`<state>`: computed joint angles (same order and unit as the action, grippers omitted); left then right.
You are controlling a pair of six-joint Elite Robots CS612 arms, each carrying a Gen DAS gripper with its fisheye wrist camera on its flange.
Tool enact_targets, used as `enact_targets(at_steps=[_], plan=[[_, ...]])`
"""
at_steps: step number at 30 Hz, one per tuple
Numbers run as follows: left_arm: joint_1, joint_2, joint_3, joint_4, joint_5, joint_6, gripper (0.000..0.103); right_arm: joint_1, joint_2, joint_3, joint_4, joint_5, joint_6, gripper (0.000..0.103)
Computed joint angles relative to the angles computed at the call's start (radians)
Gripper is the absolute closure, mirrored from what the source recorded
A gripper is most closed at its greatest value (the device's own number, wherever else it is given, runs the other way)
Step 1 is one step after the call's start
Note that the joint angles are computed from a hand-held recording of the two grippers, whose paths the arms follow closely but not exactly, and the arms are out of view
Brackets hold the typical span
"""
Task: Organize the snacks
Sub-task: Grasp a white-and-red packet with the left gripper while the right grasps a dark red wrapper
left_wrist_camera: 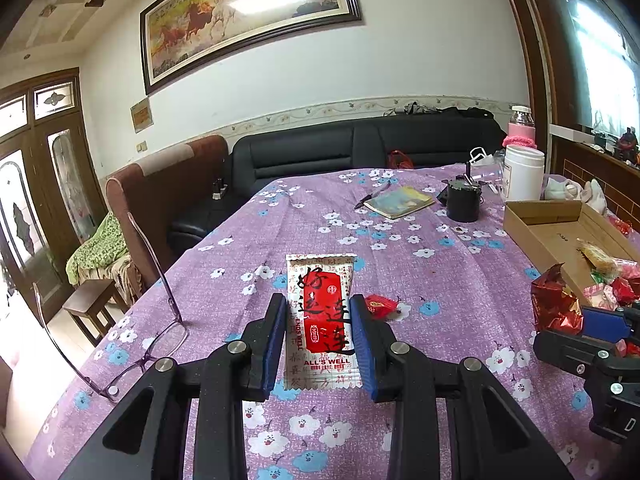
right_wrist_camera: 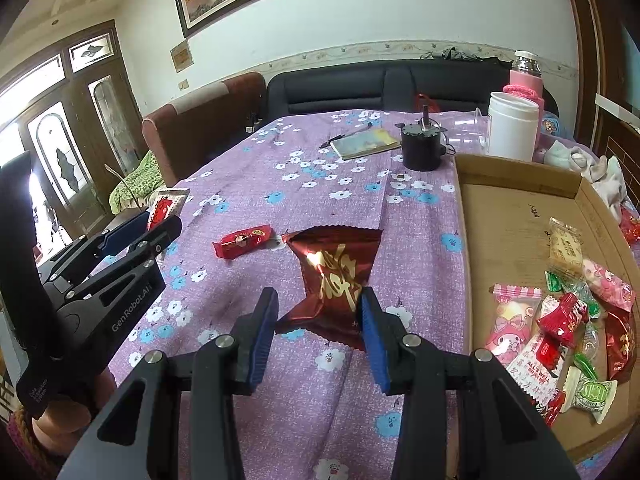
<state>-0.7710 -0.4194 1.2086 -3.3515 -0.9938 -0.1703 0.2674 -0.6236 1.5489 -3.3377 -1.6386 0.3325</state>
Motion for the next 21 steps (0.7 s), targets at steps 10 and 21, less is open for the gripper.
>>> enact_targets(at_steps=[10,21], plan=[[-0.001,0.000,0.000,-0.004,0.003,0.005,0.069,0.000,0.000,-0.001,-0.001,-0.002,-0.001,0.063],[-0.002,0.000,0.002,-0.009,0.010,0.010,0.069,-0.001,0.000,-0.003,-0.006,-0.001,-0.001,0.063]])
